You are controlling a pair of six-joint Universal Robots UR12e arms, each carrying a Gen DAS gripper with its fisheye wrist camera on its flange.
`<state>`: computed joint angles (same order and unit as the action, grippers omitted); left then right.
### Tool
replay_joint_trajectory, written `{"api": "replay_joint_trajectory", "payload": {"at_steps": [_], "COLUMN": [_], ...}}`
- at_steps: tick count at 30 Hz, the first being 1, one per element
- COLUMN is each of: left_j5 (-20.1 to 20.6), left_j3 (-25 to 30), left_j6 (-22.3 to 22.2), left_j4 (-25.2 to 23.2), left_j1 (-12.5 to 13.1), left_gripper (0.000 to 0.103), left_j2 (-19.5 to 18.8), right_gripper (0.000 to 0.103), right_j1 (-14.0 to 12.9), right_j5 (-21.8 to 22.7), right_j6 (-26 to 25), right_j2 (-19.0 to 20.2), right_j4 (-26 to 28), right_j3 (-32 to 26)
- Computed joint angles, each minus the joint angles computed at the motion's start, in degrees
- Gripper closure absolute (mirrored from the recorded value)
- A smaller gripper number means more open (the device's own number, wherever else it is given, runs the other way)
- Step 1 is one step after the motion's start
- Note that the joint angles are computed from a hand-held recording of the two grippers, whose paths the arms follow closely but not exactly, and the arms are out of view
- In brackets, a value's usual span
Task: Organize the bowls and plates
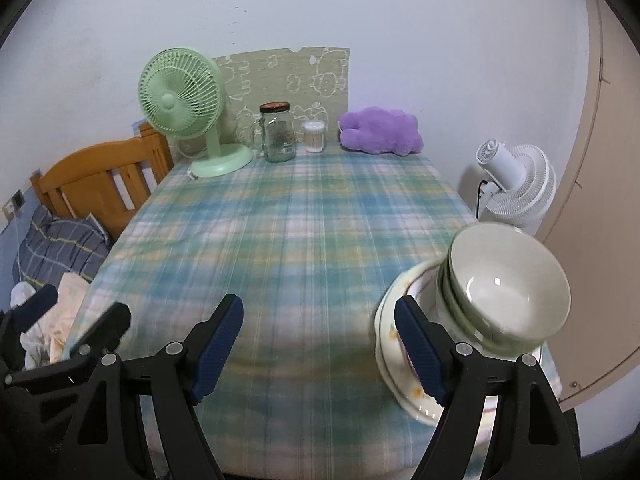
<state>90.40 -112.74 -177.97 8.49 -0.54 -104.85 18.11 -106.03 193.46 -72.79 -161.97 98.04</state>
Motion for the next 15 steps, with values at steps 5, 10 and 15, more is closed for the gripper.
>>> {"api": "replay_joint_trajectory", "payload": {"at_steps": [5,10,15], "left_j5": [-0.59,-0.76,-0.20], "left_j3": [-2.83,-4.35,-5.15], "left_j6": [-0.11,0.01,-0.42], "left_j4": [2.70,5.52,7.58], "left_j1": [0.05,-0.28,-0.51], "left_gripper": [0.003,0.002,0.000], "left_j2": [0.21,0.54,0.88], "right_gripper": [0.022,0.021,0.019], "right_j1": [0.79,1.05,1.29], "right_j5": [-1.38,-2.39,-3.50], "right_j6": [0.07,0.99,0.64], "right_j2": [-1.03,-1.99,-2.72], "right_j4": [-3.55,-6.37,-8.89], "right_j3": [3.46,5.85,7.15]}}
